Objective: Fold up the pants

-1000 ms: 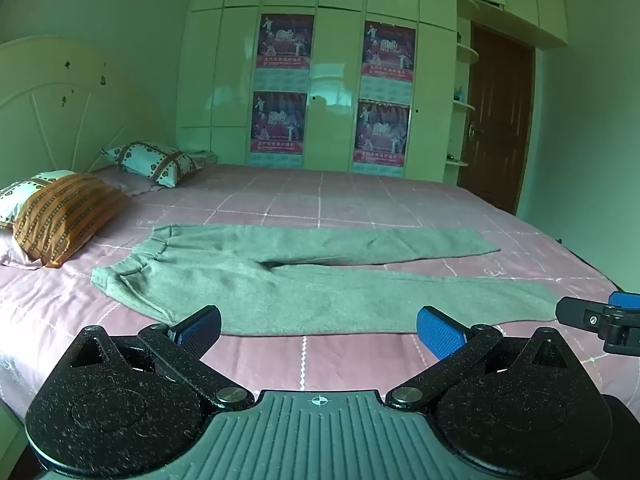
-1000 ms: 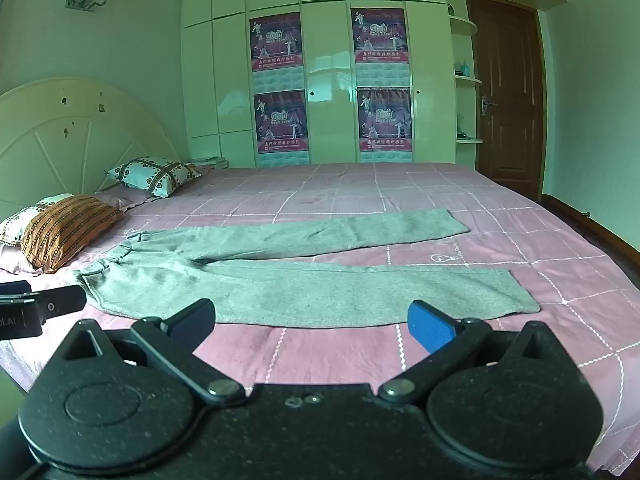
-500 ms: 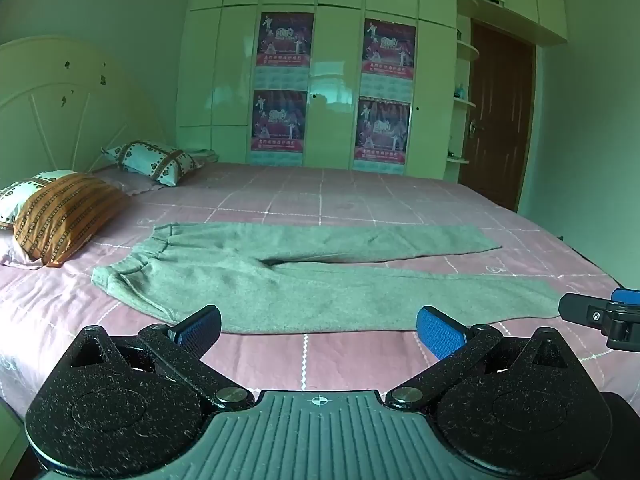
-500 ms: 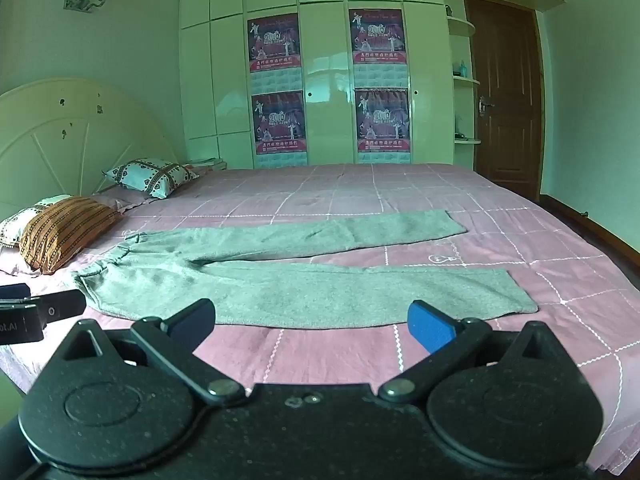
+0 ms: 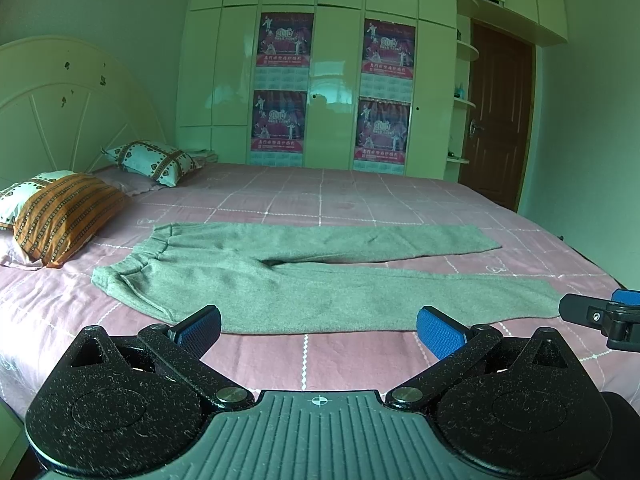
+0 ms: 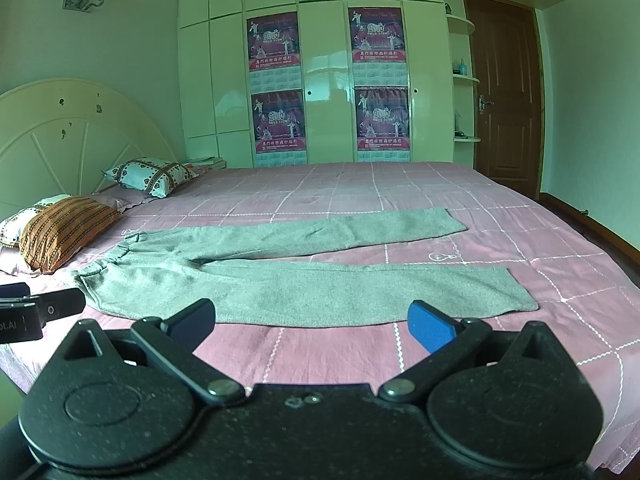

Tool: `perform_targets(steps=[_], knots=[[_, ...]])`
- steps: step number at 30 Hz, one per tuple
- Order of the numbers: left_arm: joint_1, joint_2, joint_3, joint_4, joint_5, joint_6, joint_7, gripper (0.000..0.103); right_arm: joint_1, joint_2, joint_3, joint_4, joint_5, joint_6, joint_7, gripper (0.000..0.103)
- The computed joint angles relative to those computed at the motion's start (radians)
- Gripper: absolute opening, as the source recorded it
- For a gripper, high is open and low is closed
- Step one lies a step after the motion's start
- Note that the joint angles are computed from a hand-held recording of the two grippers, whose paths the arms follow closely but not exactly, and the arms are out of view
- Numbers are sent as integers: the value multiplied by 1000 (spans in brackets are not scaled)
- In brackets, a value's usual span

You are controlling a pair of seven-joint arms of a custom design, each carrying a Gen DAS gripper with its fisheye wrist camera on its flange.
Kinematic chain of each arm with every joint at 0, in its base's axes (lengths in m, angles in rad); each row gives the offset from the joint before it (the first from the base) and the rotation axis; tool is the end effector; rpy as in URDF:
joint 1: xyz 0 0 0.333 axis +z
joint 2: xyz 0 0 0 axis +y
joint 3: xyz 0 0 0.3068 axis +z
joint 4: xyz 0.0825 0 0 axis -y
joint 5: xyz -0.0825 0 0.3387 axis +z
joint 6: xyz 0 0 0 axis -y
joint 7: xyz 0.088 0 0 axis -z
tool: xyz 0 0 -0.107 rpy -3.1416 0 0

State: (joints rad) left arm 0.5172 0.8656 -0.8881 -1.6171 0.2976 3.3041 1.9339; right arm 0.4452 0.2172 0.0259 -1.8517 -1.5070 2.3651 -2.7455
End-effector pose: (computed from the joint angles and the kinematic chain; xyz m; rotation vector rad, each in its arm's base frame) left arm 0.6912 -0.0936 0.4048 -1.1788 1.9112 -1.3298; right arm 0.5446 0.2625 0.4588 -1.1478 1.8517 -1.1740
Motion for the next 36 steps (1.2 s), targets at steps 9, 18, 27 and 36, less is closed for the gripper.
perform_targets(steps=[9,18,27,36], knots=[[3,2,-4,1,0,-4,5,103,0,1,-1,2,3,2,-3,97],[4,-2,-2,-3,-2,-1,4,103,2,2,-3,1,1,1,1,97],[-5,-3,6,7,-7,-12,8,103,-2,-4,-1,-9,2,4,2,97],[-8,-4,9,8,-24,-14,27,103,0,4,-3,6,10,4,-8,97]])
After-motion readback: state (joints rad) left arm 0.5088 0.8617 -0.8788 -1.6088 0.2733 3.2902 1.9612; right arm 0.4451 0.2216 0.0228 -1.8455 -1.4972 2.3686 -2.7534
